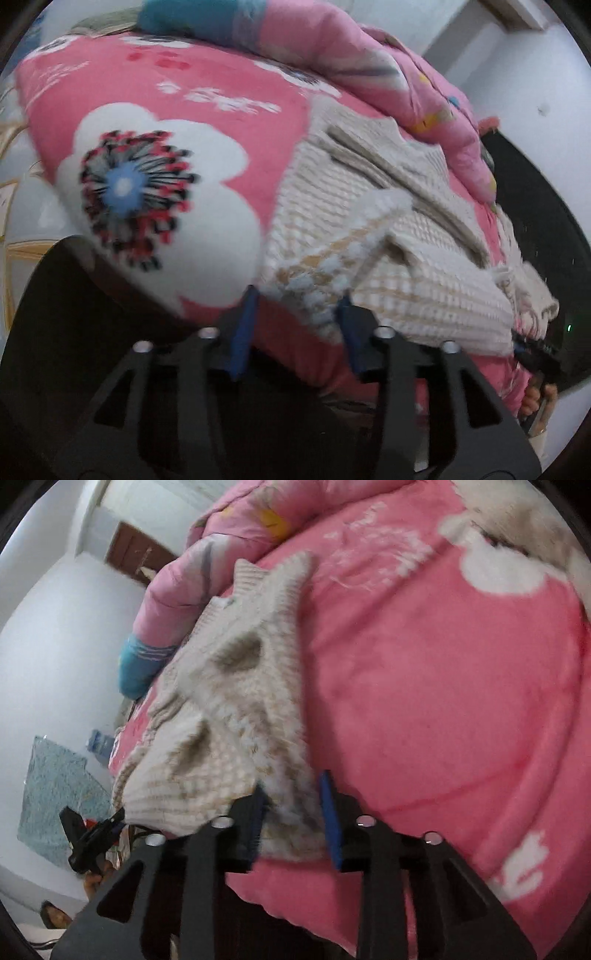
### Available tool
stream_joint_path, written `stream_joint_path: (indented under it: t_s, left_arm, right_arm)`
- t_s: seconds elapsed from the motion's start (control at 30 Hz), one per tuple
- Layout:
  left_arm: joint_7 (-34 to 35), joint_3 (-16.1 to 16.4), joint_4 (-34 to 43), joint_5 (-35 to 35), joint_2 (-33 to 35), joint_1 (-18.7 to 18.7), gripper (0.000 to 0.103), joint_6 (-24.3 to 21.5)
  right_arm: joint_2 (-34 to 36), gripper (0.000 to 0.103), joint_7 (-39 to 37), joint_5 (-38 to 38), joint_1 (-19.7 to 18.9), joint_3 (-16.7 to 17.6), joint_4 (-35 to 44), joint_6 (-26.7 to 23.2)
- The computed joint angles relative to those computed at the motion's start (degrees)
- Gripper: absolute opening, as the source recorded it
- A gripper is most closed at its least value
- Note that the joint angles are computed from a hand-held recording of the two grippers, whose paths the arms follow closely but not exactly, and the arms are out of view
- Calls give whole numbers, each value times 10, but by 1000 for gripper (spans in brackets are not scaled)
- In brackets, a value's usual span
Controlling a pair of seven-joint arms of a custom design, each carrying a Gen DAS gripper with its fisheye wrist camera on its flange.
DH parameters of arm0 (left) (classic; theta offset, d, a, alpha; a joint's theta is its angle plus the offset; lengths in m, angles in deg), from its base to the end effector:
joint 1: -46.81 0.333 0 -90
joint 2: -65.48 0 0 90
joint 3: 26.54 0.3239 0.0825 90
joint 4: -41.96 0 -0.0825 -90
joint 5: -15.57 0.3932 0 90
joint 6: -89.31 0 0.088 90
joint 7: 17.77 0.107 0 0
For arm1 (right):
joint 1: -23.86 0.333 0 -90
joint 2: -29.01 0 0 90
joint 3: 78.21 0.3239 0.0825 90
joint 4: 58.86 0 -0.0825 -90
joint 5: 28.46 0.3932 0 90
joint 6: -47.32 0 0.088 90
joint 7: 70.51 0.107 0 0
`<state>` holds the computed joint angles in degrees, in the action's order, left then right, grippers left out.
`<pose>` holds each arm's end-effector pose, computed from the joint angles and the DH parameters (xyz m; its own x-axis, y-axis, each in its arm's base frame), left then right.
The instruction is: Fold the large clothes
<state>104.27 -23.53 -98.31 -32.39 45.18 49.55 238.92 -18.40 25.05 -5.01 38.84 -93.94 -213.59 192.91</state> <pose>0.4687 0.0647 0.4842 0.0167 -0.9025 0.4305 -0.7902 -0.2757 -0.5474 0.3587 -0.0194 0.5324 -0.1428 -0.7907 -0.5954 -0.7944 0.4504 -0.4075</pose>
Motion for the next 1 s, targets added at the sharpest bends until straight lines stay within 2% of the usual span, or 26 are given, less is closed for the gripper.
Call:
stream_joint_path:
  t_s: [0.1, 0.13, 0.17, 0.23, 0.33, 0.4, 0.47, 0.53, 0.6, 0.67, 0.7, 0.73, 0.77, 0.87, 0.93, 1.0]
  left_arm:
    - [26, 2, -14, -4, -21, 1, 51, 58]
    - [35, 5, -12, -5, -25, -2, 52, 71]
    - [41, 8, -9, -4, -26, -6, 52, 75]
    - [57, 10, 4, -5, -21, -18, 52, 81]
    - [69, -2, 35, 11, 9, -32, 52, 79]
    - [51, -30, 53, 62, 35, -26, 52, 82]
    - [5, -73, 65, 159, 68, -8, 52, 116]
    - [-27, -91, 76, 225, 93, -3, 52, 137]
    - [-85, -108, 89, 309, 119, 12, 45, 156]
    - [-116, -106, 105, 352, 138, 13, 24, 153]
    - [-107, -97, 109, 343, 142, 7, 17, 149]
    - [-77, -85, 113, 305, 143, -6, 12, 144]
    - [-43, -74, 110, 261, 137, -18, 11, 151]
    - [51, -49, 108, 135, 127, -52, 10, 180]
    - [98, -33, 120, 48, 129, -64, 10, 173]
    - [106, -38, 134, 31, 141, -56, 10, 163]
  right_arm:
    - [-13, 40, 20, -54, -43, 43, 11, 14]
    - [-12, 46, 27, -65, -48, 47, 16, 20]
    - [-7, 46, 32, -74, -50, 48, 26, 33]
    - [4, 47, 34, -86, -40, 46, 39, 47]
    - [54, 62, 12, -93, 1, 36, 74, 56]
    - [96, 64, 16, -114, -3, 56, 95, 45]
    - [137, 64, 28, -143, -18, 82, 114, 41]
    - [164, 64, 40, -164, -27, 98, 127, 41]
    - [177, 59, 55, -186, -38, 112, 131, 39]
    - [179, 32, 57, -188, -34, 110, 130, 41]
    - [174, 25, 61, -188, -34, 109, 124, 48]
    - [166, 17, 59, -184, -30, 105, 117, 59]
    - [158, 15, 61, -184, -30, 104, 110, 73]
    - [139, 11, 66, -178, -23, 96, 92, 123]
    - [140, 11, 71, -179, -18, 92, 88, 143]
    - [151, 10, 76, -180, -13, 89, 92, 154]
